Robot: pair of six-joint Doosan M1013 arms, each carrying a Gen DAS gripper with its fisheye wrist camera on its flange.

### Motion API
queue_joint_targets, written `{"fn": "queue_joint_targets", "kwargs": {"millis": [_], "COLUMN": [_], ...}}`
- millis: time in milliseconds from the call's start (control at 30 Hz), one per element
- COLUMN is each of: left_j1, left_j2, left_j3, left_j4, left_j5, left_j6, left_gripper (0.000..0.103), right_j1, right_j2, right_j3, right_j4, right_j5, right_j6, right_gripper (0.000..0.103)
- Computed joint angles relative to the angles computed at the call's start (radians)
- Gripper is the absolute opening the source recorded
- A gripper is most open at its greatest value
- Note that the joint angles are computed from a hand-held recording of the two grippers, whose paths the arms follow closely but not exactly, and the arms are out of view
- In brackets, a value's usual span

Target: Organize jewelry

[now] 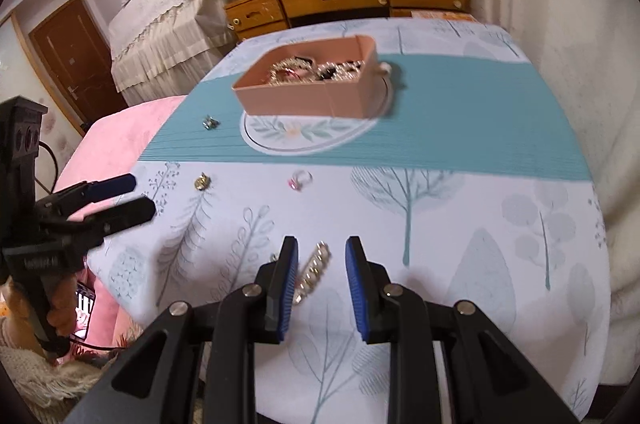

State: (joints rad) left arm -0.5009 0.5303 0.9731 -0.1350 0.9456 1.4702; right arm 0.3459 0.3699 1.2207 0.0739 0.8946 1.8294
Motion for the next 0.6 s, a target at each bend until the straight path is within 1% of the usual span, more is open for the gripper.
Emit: {"fn": "queue_joint_targets", "kwargs": {"millis": [33, 133, 167, 267, 300, 333, 467, 533, 600], "left_j1": [-0.003, -0.016, -0.021, -0.024, -0.023, -0.024, -0.035, -0.039, -0.04], "left_j2": [0.0, 0.011, 0.016, 0.044, 0.052, 0.061, 0.073, 0.081, 0.093], "left_j3": [0.011, 0.016, 0.014, -0.017, -0.026, -0.037, -0.05, -0.058, -0.076], "left_j4": [-0.039, -0.086, -0.09, -0.139, -0.164, -0.177, -0.176, -0.175, -0.176], "left_j5": [-0.023, -0.043, -0.048, -0.012, 0.0, 0.013, 0.024, 0.035, 0.055], "left_j6": [0.065, 0.18, 0.203, 0.272, 0.295, 0.314, 0.381, 0.411, 0.423], "left_gripper": [0.088, 0.087, 0.083, 0.071, 0.069, 0.069, 0.065, 0.061, 0.053], "right_j1": [-0.001, -0.008, -0.008, -0.011, -0.012, -0.012, -0.02, -0.026, -0.028], "right_j2": [-0.003, -0.009, -0.011, -0.016, -0.016, -0.016, -0.021, -0.022, -0.022], "right_j3": [0.008, 0.023, 0.028, 0.041, 0.046, 0.046, 0.059, 0.066, 0.067], "right_j4": [0.004, 0.02, 0.025, 0.043, 0.05, 0.05, 0.072, 0.085, 0.09], "right_j5": [-0.003, -0.005, -0.007, -0.011, -0.013, -0.013, -0.018, -0.024, -0.024], "right_j6": [0.003, 0.01, 0.009, -0.002, -0.005, -0.005, -0.011, -0.015, -0.016], "right_gripper": [0.025, 0.025, 0.025, 0.025, 0.025, 0.025, 0.025, 0.025, 0.025]}}
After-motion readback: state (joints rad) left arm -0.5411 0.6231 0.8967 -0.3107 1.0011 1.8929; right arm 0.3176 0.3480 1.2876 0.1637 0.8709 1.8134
